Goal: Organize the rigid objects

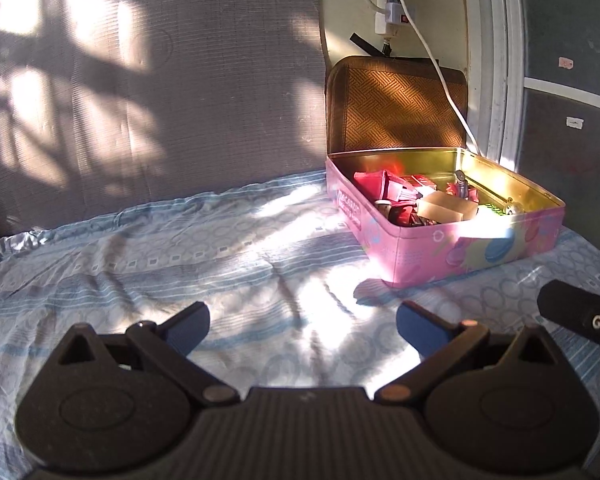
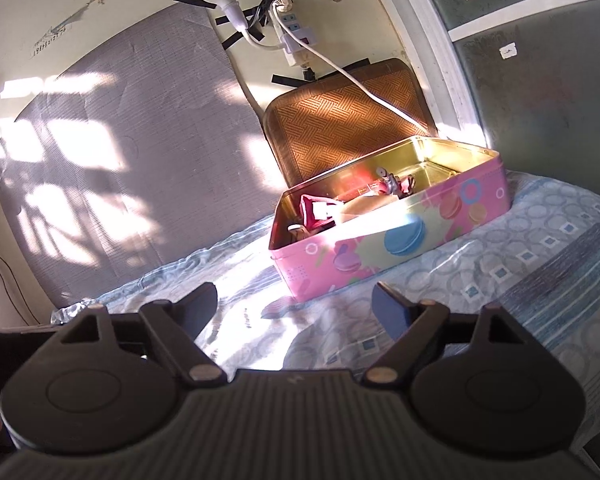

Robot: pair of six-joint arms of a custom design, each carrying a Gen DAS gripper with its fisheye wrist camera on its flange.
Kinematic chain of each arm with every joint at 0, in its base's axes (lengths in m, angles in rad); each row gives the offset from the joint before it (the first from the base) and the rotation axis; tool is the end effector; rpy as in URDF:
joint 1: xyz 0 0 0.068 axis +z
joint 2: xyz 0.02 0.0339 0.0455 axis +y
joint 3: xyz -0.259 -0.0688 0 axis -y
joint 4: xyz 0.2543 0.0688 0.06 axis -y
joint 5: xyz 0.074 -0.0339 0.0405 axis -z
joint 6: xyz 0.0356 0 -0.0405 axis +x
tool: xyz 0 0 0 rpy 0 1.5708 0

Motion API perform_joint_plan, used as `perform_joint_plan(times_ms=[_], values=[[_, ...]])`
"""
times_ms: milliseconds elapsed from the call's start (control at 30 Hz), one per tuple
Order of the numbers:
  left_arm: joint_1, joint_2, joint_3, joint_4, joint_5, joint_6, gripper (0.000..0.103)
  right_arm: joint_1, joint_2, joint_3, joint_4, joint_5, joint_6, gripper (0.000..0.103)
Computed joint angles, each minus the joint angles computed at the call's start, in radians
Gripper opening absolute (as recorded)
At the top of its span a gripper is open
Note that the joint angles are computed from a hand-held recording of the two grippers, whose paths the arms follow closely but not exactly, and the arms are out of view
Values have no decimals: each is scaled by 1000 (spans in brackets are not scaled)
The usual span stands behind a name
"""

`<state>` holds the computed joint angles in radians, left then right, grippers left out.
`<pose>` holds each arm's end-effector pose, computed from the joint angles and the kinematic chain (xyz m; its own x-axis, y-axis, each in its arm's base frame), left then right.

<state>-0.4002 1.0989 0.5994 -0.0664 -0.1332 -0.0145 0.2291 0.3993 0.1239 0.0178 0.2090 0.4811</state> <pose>0.2288 -0.0917 0.2165 -0.4979 0.1950 -0.8450 0.2757 0.9594 0.0590 0.1455 0.0263 0.1751 -0.2323 0.4107 -0.8817 0.0911 0.9117 0.4006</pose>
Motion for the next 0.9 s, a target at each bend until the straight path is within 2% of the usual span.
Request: perform_joint_plan(times_ms=[167,267,400,667,900], values=[[-16,-16,-32,31,-38,21,103,55,37,1,18,87,10,97],[-12,-24,-41,16,-15,28,103,78,60,1,31,124,19,103],[-9,-24,-47,-6,10,32,103,113,88,9,43,195,14,103],[8,-11,-52,-60,79,-10,103,108,97,4,59,211,22,103],[-1,26,-55,-53,39,-33,103,116,218,22,94,211,35,103]])
